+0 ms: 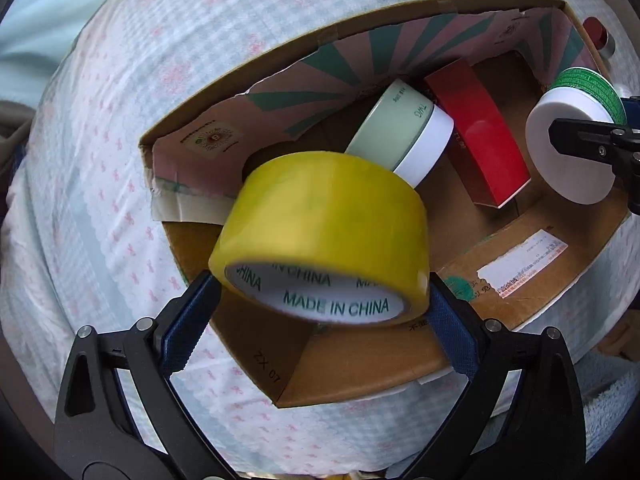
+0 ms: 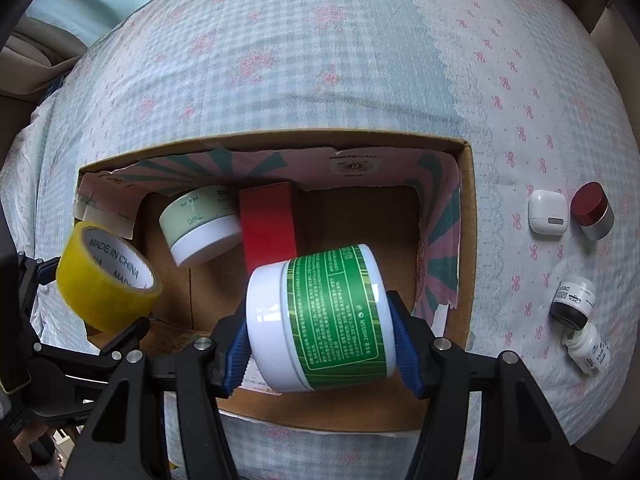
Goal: Organize rigid objects
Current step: 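Open both tools to drop the tape and jar into the box, then move both tools back toward the remaining items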
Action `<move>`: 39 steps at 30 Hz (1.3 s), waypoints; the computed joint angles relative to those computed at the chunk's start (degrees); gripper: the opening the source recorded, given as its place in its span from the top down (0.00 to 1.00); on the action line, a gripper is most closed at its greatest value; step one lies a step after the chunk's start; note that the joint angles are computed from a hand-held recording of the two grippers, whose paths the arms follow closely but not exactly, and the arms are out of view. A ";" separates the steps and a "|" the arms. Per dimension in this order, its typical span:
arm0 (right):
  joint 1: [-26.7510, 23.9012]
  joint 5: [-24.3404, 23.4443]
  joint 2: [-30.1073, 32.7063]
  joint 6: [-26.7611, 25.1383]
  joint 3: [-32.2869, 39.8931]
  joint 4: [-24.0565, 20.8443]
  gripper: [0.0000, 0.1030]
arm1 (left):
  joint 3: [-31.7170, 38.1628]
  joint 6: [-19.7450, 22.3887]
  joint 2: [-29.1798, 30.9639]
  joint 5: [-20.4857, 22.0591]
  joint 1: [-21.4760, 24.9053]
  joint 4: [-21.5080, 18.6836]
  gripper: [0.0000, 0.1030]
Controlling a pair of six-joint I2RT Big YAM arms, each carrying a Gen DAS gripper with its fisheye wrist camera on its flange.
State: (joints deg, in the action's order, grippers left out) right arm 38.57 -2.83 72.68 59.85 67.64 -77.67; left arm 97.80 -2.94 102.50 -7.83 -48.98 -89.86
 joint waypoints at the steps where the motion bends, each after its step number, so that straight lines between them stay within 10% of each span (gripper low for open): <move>1: -0.30 -0.33 0.01 -0.13 -0.15 0.30 0.45 | 0.25 -0.09 0.27 0.26 0.07 -0.10 0.06; 8: -1.22 -1.10 -0.12 -0.79 -0.56 2.03 0.44 | 3.15 -0.84 0.61 2.59 0.85 0.09 0.01; 11: -0.88 1.73 -0.82 0.68 0.15 1.48 0.00 | 4.05 -1.13 0.79 2.82 1.27 -1.06 0.00; 39: 11.65 16.48 -6.77 11.42 8.95 -7.76 0.00 | -2.71 -11.71 -16.02 2.98 0.37 0.96 0.00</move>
